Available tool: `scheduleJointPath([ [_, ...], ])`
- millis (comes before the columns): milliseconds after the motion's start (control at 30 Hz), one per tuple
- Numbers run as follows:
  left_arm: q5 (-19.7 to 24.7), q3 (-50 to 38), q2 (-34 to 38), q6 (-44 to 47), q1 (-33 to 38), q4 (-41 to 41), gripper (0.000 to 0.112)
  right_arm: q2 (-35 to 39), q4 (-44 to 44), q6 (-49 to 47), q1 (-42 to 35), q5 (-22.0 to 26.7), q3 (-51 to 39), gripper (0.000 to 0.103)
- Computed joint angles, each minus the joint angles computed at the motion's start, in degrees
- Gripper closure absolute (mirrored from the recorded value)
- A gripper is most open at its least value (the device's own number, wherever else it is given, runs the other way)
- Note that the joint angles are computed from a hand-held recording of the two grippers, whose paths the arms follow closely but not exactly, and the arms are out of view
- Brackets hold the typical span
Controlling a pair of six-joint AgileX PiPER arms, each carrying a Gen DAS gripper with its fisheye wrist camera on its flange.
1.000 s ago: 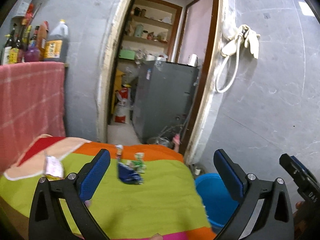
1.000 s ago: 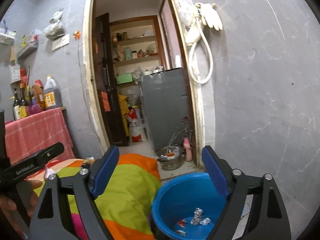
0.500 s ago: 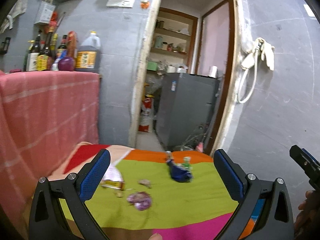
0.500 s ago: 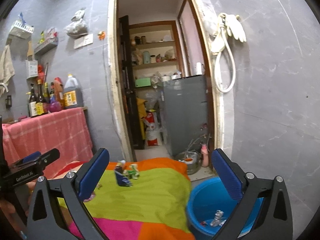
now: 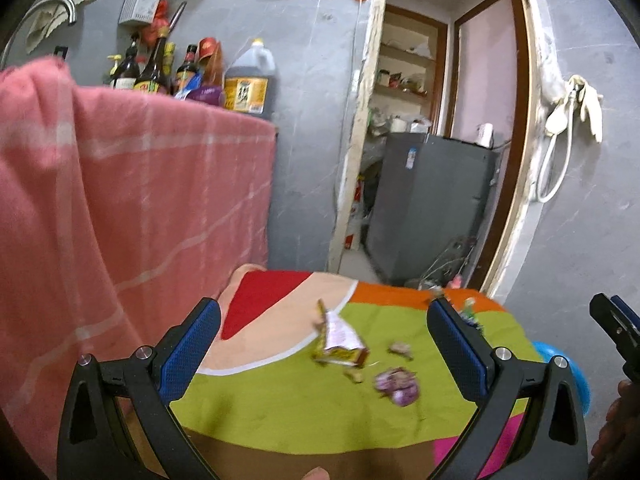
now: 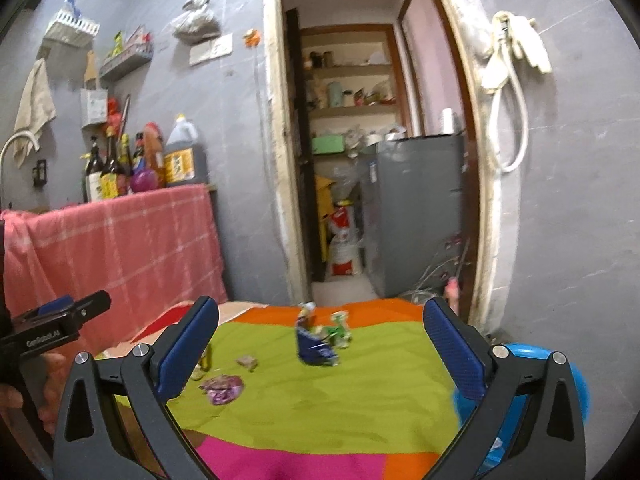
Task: Collect trash
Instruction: 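Move both tools back over the blanket, then grasp yellow printed packet with left tool while right tool grasps purple wrapped bundle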
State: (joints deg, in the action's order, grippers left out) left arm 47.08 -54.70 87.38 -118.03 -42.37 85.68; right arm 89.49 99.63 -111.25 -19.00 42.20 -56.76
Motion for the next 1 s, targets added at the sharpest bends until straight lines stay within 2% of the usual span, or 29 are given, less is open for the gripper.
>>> scheduleJointPath([
  [167,-5.6,0.1,1.5,3.8,4.8,-3.5,0.011,3.5,-3.1,1.4,4.4,-1.9,-1.7,0.000],
  [400,-14.9,-1.8,5.8,11.0,11.5,-9.4,0.012,9.5,-16.8,12.4,9.7,-4.4,-7.6,0.002],
  [467,-17.1,-2.4,6.8,12.9,12.9,-11.0,0.016,10.8,-20.6,15.4,10.9,-4.8,-9.0,0.005],
  [633,-23.4,-4.7,9.3,22.3,16.8,-18.8,0.037,14.7,-31.6,25.7,14.0,-4.8,-13.4,0.016],
  [733,-26.5,-6.0,10.5,28.2,18.9,-23.8,0.047,16.8,-37.9,31.4,15.7,-3.8,-16.0,0.020],
  [833,-28.2,-7.6,11.6,34.9,20.4,-30.2,0.052,18.9,-43.7,36.8,17.0,-2.3,-19.0,0.025],
  [1000,-29.4,-8.7,12.4,42.1,22.0,-37.2,0.053,22.7,-53.4,46.1,19.9,0.8,-25.0,0.035],
])
